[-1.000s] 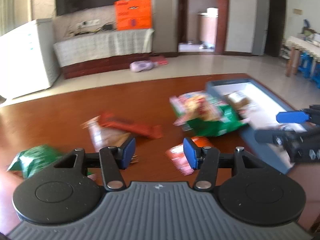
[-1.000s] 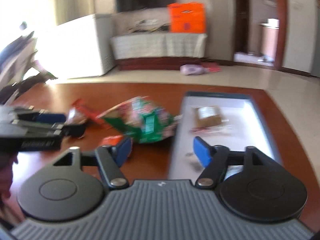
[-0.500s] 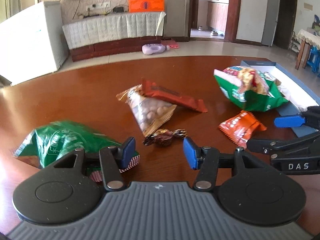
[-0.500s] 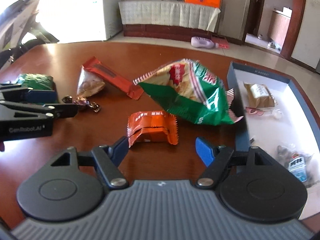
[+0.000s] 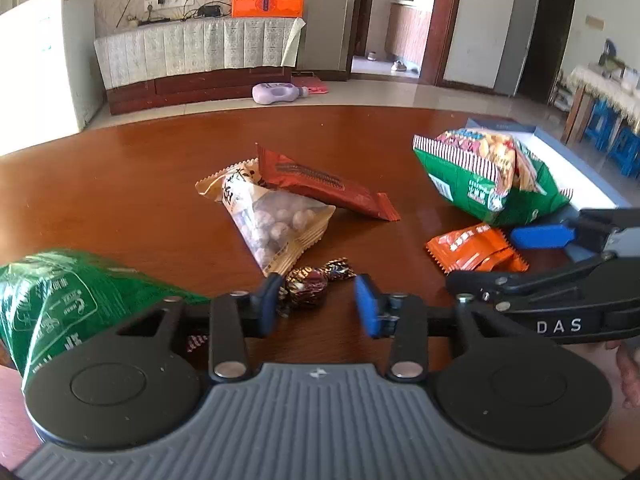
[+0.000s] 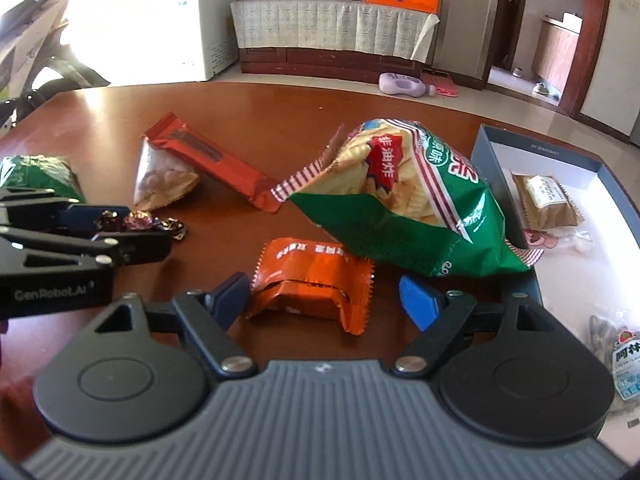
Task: Organize snacks
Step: 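Move the left gripper to the brown chocolate candy while the right approaches the orange cake, then grasp the chocolate candy with the left gripper while the right grasps the orange cake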
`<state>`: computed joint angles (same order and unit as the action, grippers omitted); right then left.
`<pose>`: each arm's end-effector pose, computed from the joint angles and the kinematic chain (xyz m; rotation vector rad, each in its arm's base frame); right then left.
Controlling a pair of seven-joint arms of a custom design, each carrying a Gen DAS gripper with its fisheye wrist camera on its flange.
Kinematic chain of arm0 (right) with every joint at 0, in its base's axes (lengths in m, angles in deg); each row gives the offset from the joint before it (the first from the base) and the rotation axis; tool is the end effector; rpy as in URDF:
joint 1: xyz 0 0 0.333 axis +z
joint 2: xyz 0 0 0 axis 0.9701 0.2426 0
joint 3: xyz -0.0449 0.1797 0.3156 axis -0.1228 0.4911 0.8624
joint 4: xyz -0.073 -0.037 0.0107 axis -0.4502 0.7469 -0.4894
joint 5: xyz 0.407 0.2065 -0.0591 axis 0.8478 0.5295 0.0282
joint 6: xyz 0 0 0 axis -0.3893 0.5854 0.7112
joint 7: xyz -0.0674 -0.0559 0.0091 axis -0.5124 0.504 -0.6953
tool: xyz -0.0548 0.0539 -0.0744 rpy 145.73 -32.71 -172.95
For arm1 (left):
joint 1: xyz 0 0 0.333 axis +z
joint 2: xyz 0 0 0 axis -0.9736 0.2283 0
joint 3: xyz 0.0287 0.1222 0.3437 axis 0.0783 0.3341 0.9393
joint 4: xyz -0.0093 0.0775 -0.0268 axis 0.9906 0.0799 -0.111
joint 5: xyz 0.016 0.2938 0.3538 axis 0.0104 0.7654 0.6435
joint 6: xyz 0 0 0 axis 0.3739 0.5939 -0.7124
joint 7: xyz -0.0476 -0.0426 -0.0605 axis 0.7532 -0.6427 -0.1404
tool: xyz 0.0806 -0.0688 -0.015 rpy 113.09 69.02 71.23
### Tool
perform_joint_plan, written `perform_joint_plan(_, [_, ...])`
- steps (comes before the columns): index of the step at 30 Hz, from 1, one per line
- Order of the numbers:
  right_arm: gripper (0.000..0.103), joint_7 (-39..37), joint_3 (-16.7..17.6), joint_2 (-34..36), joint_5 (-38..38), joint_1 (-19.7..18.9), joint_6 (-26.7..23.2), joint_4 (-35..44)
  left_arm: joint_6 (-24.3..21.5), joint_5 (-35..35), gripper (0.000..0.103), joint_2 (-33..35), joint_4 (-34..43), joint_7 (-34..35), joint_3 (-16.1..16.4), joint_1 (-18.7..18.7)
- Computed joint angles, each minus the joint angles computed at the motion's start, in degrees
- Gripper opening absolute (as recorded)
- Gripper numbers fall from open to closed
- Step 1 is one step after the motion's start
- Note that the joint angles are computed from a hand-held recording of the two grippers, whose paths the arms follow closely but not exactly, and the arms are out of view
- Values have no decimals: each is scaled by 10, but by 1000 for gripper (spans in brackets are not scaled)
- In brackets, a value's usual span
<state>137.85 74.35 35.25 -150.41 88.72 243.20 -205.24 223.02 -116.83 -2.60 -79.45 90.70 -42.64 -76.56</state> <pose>0.5923 0.1798 0.3874 -1.6344 1.8704 -0.8446 0.6847 -0.2156 0.4107 -1.2258 2.3031 -1.1421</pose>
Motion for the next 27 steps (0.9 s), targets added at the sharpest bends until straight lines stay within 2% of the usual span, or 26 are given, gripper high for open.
perform_joint_plan(2, [71,2,-3,-1,-5,-5,27,-2,-17,-8,26,1,4,-7,1,5])
perform_joint_plan(3, [66,3,-4,-1,-4,-6,34,-2,-20,-11,26,1,4,-10,2,5])
perform_joint_plan(5, [64,-5,-4,-4,0,-7,39,-5,-18,-7,26,-1,2,-10,7,1])
perform_joint_plan(8, [55,-26,-4,-11,20,-11,57,-12,-12,-5,26,-10,-10,0,8,-3])
perform_joint_plan(14, [47,-49,0,-31,43,-17,78,-32,0,-15,26,-26,-26,4,11,-10])
perform_joint_plan(19, [45,-93,10,-45,74,-21,87,-49,9,-7,26,-38,-38,-14,19,-23])
perform_joint_plan(23, [45,-111,19,-60,76,-24,101,-60,11,-49,26,-49,-43,19,10,-17])
perform_joint_plan(25, [45,-108,25,-68,67,-27,106,-67,10,-57,26,-55,-48,20,17,-24])
perform_joint_plan(27, [45,-179,32,-70,125,-23,91,-77,14,-22,26,-56,-52,-15,34,-43])
